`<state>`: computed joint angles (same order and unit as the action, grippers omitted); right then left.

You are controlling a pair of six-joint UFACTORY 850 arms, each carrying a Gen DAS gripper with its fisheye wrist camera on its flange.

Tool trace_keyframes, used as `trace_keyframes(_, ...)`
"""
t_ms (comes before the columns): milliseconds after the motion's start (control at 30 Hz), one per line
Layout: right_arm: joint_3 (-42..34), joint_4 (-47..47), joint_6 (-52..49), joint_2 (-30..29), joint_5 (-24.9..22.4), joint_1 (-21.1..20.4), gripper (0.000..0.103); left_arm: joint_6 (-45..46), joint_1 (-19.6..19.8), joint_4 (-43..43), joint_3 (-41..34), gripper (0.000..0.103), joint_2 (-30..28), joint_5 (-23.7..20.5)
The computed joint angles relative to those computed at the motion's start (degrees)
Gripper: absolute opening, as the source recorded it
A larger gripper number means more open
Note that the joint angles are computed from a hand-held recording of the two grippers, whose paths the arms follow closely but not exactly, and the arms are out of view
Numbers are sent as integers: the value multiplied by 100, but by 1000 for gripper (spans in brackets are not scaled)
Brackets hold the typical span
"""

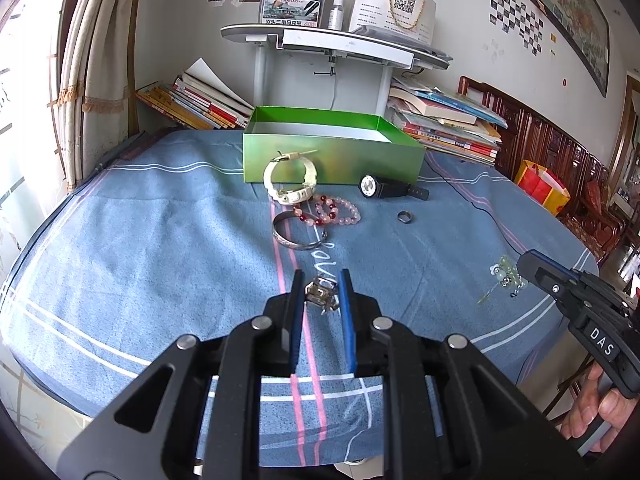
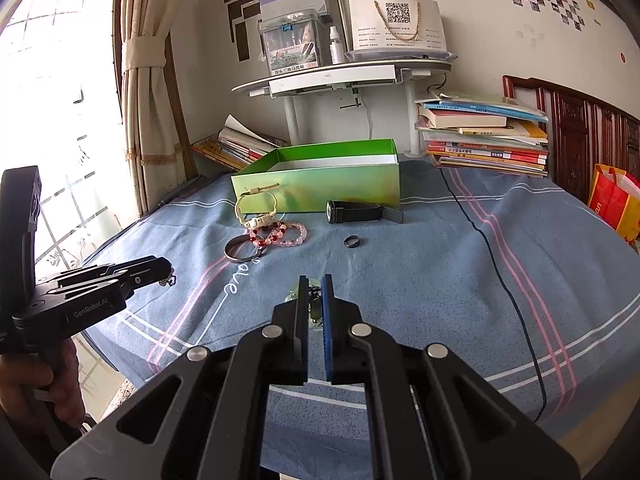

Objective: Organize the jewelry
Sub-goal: 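Release the jade pendant into the green box with right tool while left tool drops the silver charm in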

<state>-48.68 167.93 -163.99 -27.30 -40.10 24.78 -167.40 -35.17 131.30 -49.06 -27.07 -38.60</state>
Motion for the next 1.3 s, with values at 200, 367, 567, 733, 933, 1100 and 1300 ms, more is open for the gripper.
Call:
trace_keyframes(200,-81,-28,49,-84,66,-9,6,-11,43,34,-49,17,-58,59)
trace_keyframes(367,-244,-193,180,-150,165,-62,6,-51,145,200,-164,17,-93,194)
trace_keyframes(567,-932,-465,280,-333,342,-160,6,187,465,480,-626,17,-101,432)
trace_keyframes(733,-2369,-729,566,-966,895,-248,6,762,982,539,-1813,17,-493,1184)
trace_keyframes(933,-4463,-960,1131,-2116,1742,-292,6,3307,1543,-1729,-4144,17,-1753,2205)
trace_keyframes(1100,-5161,-1120,1618,-2582,1991,-375,46,4236,1753,-2858,-4837,74,-2312,2308)
trace_keyframes(1300,-2920,-66,732,-1354,339,-453,67,1027,1356,77,-2381,90,-965,764)
